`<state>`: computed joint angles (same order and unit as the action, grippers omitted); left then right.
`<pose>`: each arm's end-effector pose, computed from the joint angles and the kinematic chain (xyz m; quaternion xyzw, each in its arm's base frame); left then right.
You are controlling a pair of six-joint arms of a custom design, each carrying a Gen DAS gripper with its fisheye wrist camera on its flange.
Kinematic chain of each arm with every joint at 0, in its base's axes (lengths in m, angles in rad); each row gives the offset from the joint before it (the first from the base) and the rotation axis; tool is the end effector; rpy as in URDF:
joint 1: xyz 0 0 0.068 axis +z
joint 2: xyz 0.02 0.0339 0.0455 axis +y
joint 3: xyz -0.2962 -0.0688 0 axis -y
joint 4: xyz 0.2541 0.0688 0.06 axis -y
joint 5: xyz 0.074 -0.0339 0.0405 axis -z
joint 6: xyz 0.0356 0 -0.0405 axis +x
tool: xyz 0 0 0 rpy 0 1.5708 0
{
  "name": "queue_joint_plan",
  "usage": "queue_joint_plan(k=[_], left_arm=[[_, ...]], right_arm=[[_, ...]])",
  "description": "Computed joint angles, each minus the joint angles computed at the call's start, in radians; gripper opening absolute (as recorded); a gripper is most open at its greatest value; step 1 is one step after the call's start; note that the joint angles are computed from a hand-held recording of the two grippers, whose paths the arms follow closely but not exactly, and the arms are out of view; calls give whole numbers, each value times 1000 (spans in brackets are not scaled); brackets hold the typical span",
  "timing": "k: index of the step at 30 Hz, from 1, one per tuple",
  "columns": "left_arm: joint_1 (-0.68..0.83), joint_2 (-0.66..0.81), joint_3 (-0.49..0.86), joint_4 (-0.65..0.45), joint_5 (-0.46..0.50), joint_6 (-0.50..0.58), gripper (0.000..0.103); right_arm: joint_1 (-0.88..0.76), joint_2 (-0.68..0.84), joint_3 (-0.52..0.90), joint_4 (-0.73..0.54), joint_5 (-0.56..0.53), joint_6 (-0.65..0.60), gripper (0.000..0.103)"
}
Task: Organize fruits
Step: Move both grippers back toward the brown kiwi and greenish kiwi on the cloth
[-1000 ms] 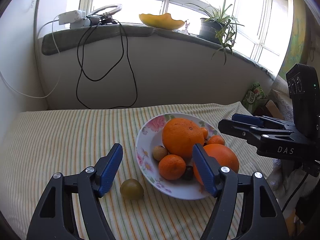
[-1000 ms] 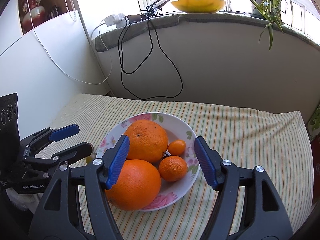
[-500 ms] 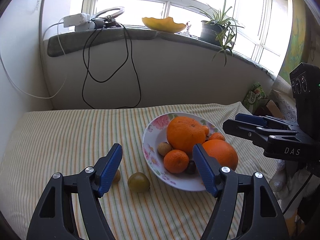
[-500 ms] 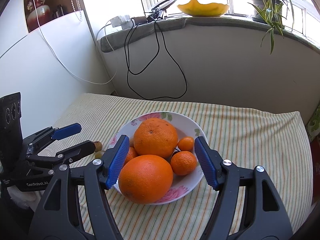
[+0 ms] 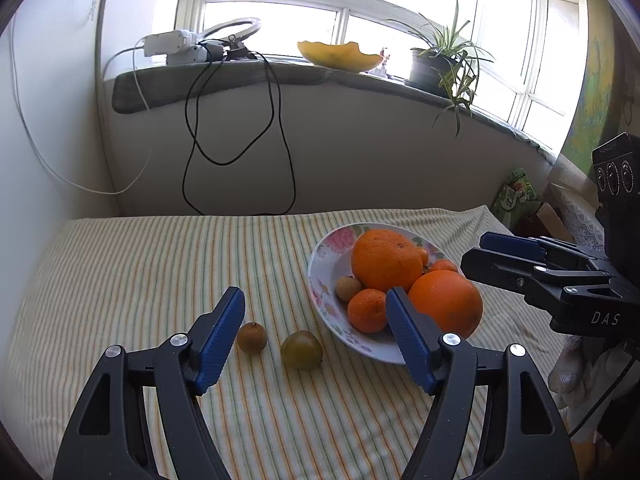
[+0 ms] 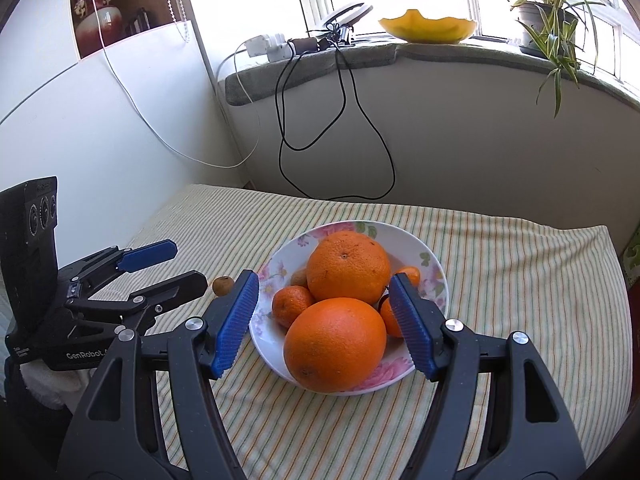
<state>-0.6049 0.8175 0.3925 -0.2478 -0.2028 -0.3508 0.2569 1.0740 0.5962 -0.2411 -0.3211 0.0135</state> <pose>0.1347 -0.0844 0.2116 0.0700 0.8946 -0.1176 0.4254 0.2033 0.0650 0.2394 -0.1747 0.8843 0.1992 0.3845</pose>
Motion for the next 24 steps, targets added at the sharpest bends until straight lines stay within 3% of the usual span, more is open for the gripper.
queue_joint_plan(k=[4, 17, 24], left_arm=[[66, -40, -15, -18, 44, 26, 73], [436, -153, -56, -96, 317, 166, 72], [541, -154, -82, -106, 415, 227, 62]], right_arm=[[30, -24, -12, 1, -1, 18, 70], [202, -27, -48, 42, 58, 78, 70], [282, -22, -63, 51, 78, 115, 70]])
